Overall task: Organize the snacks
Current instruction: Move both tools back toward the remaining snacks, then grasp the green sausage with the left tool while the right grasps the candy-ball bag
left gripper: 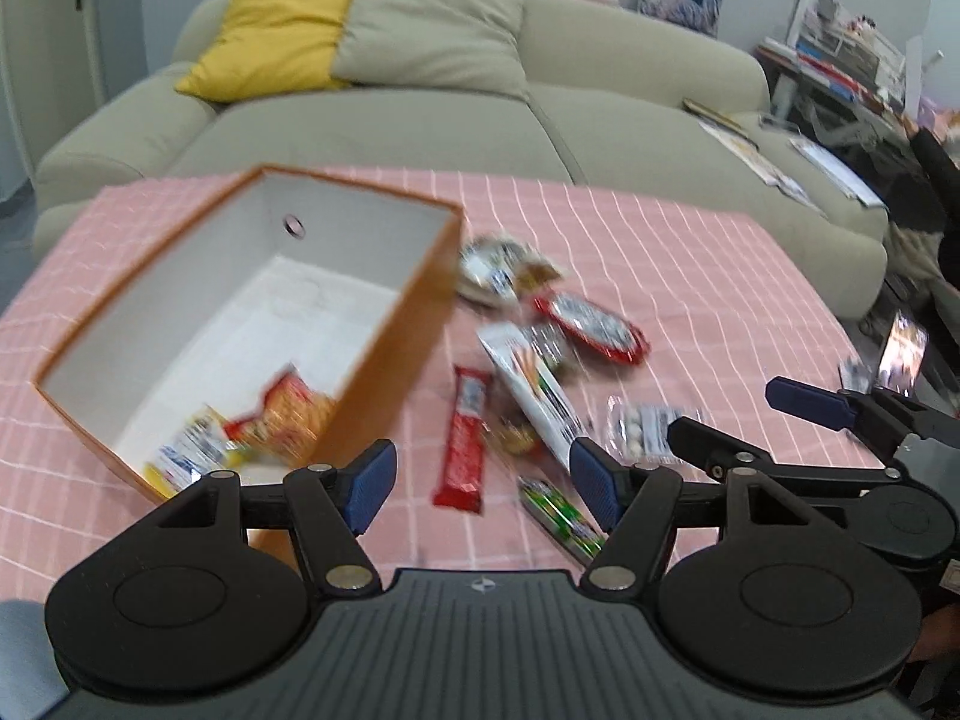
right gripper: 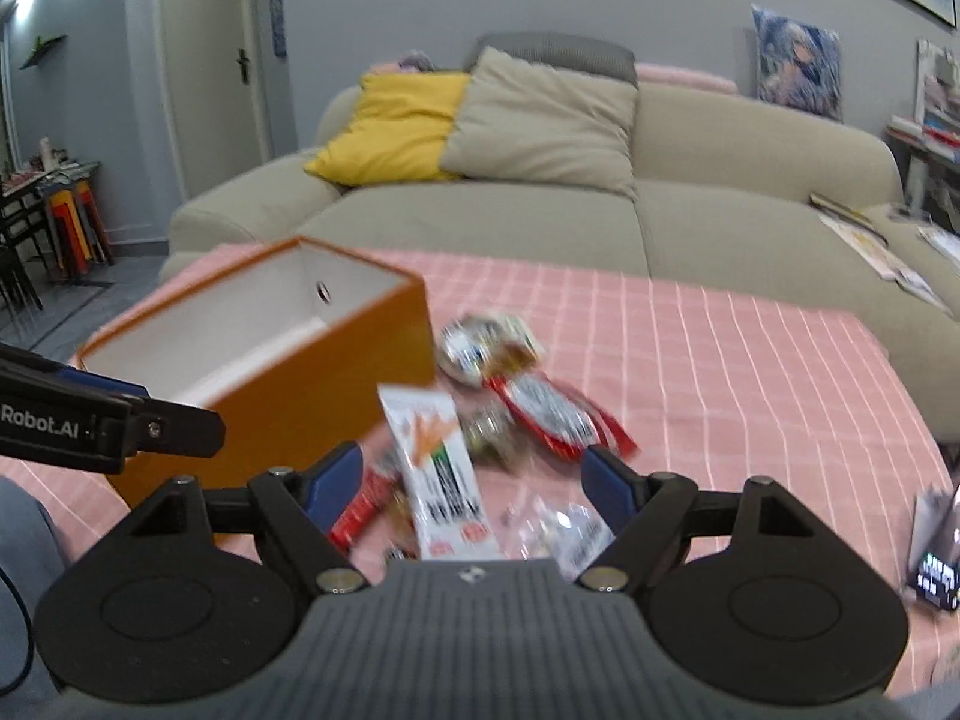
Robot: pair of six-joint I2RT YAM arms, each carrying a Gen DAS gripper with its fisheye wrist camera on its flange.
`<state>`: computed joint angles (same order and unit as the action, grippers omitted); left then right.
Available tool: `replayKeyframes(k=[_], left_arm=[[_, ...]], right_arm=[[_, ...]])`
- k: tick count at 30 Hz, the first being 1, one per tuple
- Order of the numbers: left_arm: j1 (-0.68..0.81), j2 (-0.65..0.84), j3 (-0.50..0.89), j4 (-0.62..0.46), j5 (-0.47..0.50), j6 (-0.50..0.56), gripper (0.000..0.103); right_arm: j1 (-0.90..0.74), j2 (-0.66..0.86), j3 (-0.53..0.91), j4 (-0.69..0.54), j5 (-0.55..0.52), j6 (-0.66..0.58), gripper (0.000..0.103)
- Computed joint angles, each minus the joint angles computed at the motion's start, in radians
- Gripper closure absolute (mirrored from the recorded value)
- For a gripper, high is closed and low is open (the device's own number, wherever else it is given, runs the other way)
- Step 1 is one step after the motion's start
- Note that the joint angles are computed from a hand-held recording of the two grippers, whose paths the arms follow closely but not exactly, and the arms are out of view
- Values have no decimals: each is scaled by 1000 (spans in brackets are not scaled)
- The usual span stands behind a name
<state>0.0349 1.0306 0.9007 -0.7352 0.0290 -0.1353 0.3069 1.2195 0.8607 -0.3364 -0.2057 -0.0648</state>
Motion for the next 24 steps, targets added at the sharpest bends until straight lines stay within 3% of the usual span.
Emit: replayKeyframes(k=[10,16,24], left_arm=[[-47,98,-74,82,20,-18,28],[-52,199,-79,128,96,-109,32],[-101,385,-25,189,100,-293,35]], right_arm=[[-43,114,-23,-7,6,-46,31],[-49,198,0,-8,39,-89,37],[-87,342,68,28,-12,-328,36]])
